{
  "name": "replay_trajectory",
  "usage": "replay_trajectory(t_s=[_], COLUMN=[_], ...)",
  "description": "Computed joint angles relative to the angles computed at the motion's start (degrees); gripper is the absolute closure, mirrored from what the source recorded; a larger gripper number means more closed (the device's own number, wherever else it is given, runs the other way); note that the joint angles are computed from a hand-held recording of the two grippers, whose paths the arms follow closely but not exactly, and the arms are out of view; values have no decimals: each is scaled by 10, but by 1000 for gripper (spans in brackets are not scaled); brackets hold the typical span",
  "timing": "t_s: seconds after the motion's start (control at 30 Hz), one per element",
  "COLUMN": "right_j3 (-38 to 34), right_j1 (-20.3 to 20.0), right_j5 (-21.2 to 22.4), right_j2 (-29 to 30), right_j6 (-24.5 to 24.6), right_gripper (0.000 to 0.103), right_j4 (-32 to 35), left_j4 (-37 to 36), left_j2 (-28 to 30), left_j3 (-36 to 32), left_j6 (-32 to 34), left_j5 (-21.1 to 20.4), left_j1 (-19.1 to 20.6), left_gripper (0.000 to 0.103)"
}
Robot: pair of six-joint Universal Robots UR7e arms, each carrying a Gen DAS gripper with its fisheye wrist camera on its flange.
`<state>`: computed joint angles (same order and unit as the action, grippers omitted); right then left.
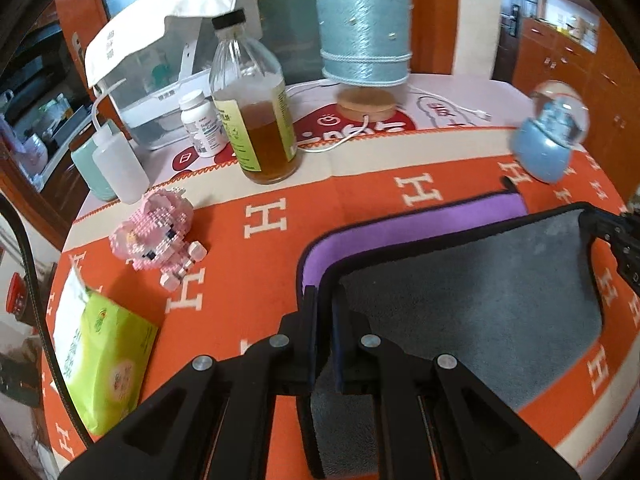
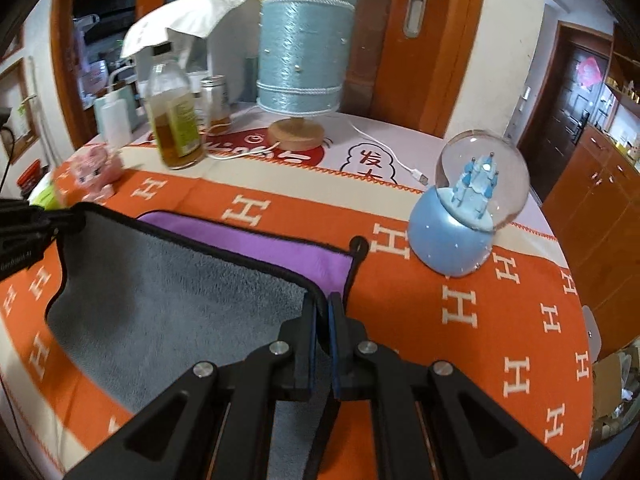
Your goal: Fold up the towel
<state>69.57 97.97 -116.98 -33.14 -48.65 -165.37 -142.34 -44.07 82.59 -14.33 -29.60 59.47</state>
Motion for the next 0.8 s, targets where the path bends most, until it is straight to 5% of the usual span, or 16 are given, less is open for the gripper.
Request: replay_trajectory(t_s=[0.47,0.8], right_j3=[-150,-191], right_j1=[-2,-3], right_j5=[-60,-86], right_j2=[112,147], right_j6=[17,-2], right_gripper=[98,98], right_j4=[33,29], left_j4=[22,26], left_j2=[78,106], left_j3=[-106,-143], left_j6=[-22,-42], left_j5=[19,18], left_j1=[43,56], left_gripper=[99,99])
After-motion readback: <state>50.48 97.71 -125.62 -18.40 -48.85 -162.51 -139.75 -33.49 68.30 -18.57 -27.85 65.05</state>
